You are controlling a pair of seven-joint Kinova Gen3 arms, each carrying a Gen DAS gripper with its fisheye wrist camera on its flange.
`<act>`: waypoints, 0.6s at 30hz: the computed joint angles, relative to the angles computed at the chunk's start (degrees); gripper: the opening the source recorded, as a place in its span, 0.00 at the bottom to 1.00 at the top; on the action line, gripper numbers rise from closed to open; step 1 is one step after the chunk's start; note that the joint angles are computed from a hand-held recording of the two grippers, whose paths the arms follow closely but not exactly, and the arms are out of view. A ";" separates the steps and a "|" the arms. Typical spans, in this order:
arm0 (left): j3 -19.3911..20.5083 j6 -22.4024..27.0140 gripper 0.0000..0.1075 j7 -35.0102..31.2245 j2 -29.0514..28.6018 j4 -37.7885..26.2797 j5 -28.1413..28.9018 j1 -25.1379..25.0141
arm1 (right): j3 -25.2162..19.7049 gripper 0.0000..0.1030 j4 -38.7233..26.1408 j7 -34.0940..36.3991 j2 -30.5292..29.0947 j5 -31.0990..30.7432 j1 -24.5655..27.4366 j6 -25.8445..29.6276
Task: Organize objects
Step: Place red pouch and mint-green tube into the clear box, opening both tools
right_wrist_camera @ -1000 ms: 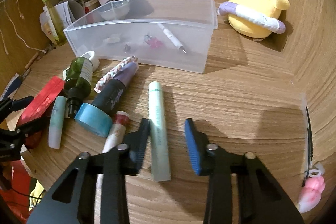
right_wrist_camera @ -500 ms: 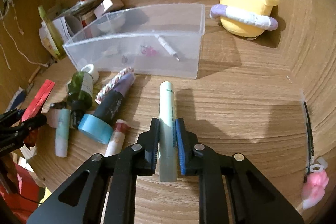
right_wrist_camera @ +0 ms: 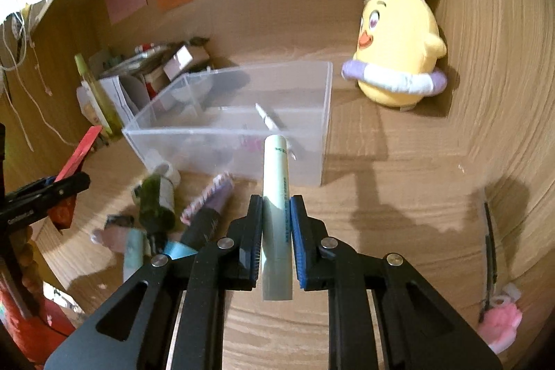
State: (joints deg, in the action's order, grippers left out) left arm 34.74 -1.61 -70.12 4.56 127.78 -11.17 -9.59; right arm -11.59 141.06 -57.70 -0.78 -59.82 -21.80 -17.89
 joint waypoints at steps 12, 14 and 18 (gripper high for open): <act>1.11 -0.82 0.52 -0.14 2.13 -5.92 -0.71 0.35 | 0.40 0.14 -3.99 -1.57 -0.05 5.82 1.18 -0.74; -0.89 -0.83 0.52 -0.56 2.36 -6.84 -0.44 2.48 | 0.67 0.14 -4.84 -0.73 0.04 5.77 1.27 -0.78; -1.87 -0.05 0.52 -1.85 3.51 -9.40 0.23 3.82 | 1.65 0.14 -6.77 -1.16 0.59 7.66 1.74 -0.55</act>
State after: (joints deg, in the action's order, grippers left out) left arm 32.87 -1.66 -71.97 8.07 118.38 -10.94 -5.77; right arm -9.93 134.29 -58.86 -0.19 -52.16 -20.06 -18.43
